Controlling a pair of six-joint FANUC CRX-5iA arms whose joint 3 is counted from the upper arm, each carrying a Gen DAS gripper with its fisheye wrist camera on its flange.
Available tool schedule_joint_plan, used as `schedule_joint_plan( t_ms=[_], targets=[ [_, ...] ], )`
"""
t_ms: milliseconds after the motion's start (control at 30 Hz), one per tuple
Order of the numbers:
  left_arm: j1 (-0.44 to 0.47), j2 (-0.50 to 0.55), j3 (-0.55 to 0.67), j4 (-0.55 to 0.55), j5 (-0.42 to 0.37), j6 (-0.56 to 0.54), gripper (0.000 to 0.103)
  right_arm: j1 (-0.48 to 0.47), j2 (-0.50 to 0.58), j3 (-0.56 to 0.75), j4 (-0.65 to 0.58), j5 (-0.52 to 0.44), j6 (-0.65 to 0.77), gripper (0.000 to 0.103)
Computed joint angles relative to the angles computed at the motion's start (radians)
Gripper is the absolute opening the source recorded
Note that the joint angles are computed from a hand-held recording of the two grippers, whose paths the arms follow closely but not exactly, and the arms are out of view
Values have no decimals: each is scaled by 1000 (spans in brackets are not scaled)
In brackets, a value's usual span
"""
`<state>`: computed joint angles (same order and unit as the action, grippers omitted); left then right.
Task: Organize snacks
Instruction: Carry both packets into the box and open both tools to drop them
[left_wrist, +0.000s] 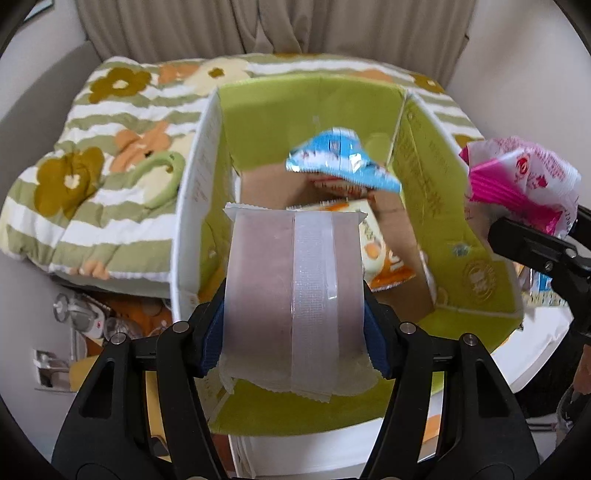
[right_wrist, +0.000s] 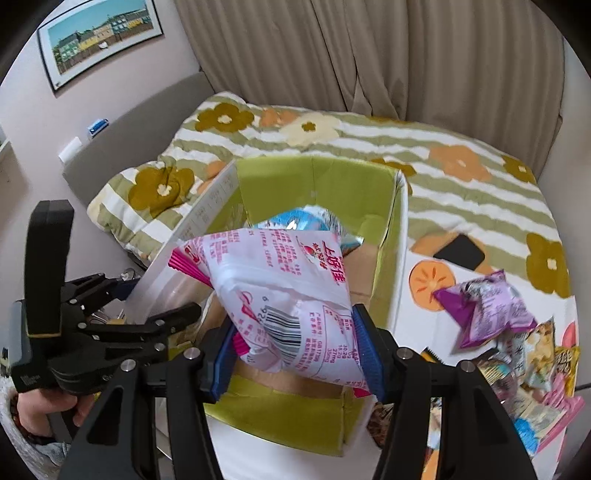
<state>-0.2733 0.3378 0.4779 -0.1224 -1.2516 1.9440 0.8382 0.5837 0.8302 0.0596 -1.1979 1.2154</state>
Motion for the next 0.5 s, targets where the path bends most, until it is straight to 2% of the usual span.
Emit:
schedule_joint_plan(
  t_ms=[33, 100, 133, 200, 333, 500],
  targets=[
    [0, 4, 0, -1, -2, 0, 62, 0, 4, 3, 0, -7, -5, 53],
    [-4, 5, 1, -10, -3, 10, 80, 1, 18, 24, -3, -24, -5, 53],
    [-10, -1, -1, -29, 0, 23, 100, 0, 22, 31, -6, -31, -3, 53],
    [-33, -18, -2, -94, -1, 51, 103, -2, 31, 44, -14, -39, 2, 53],
    [-60, -27, 2, -147, -55, 67, 103, -12, 47, 76, -51, -59, 24, 53],
    [-50, -82, -65, -122, -33, 128, 103, -17, 96, 170, -91, -125, 53, 55]
  ],
)
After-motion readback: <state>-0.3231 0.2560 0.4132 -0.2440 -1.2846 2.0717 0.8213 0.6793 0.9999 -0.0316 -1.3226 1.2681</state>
